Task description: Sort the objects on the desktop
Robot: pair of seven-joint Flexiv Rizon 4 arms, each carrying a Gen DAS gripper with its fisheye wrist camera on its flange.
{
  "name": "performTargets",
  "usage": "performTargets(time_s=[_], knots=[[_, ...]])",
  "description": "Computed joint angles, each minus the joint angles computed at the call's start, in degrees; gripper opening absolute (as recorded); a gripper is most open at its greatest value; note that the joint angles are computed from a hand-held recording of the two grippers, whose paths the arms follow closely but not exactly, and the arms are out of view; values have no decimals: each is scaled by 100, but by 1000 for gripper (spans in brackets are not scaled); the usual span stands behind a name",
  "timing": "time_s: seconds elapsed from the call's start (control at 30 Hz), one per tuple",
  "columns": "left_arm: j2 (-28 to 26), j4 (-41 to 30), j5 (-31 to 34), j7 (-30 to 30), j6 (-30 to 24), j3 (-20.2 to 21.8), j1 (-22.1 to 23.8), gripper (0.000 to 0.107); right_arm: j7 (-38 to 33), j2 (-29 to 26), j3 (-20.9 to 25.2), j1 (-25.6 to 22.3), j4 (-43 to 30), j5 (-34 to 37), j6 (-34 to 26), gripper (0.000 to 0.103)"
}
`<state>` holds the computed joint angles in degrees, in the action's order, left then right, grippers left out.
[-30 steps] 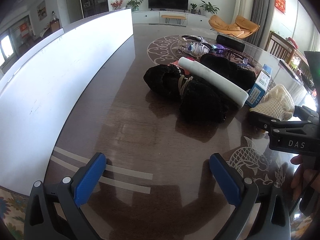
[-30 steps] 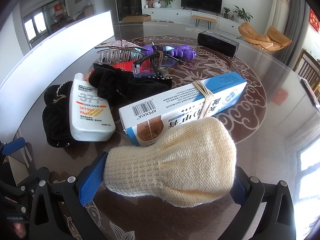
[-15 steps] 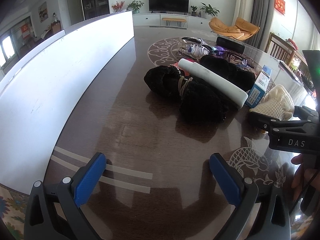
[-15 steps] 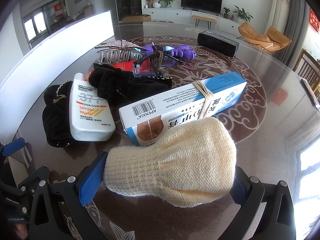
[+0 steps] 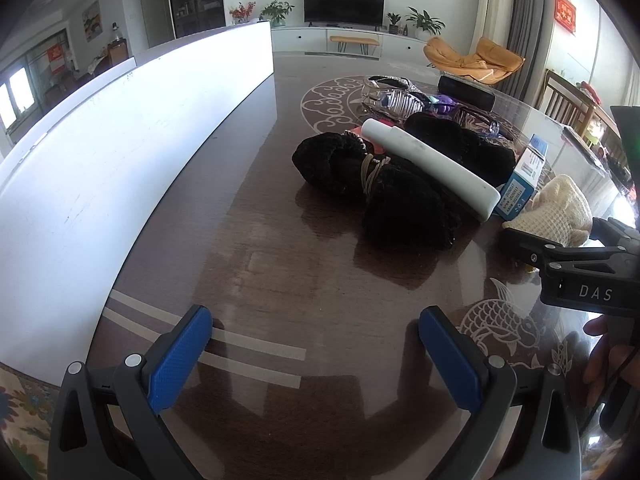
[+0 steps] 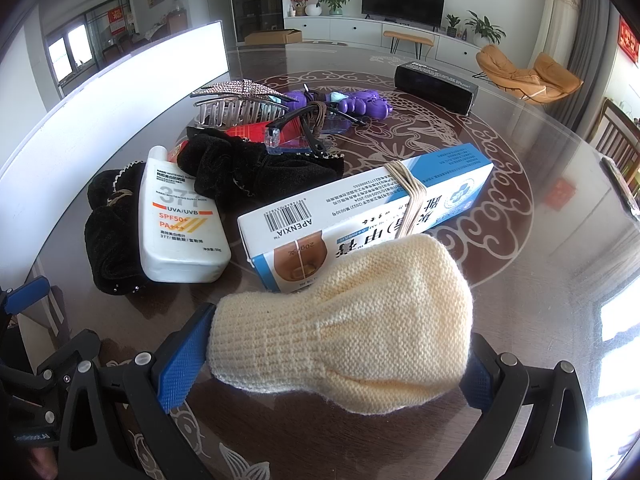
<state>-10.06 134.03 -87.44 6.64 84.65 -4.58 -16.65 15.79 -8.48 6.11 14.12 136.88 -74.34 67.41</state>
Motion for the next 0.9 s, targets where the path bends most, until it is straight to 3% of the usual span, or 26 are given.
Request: performTargets(time_s=[0.3,0.5,0.9], knots=[[41,69,575,-291,-179,-17,236,103,11,-4,-2,-3,-2,-13,4,103],[33,29,190,48,-134,-59,182,103,11,-4,-2,-4,-2,-13,4,103],[16,9,167,70,-155,-7,127,103,11,-4,-2,-4,-2,-13,4,103]])
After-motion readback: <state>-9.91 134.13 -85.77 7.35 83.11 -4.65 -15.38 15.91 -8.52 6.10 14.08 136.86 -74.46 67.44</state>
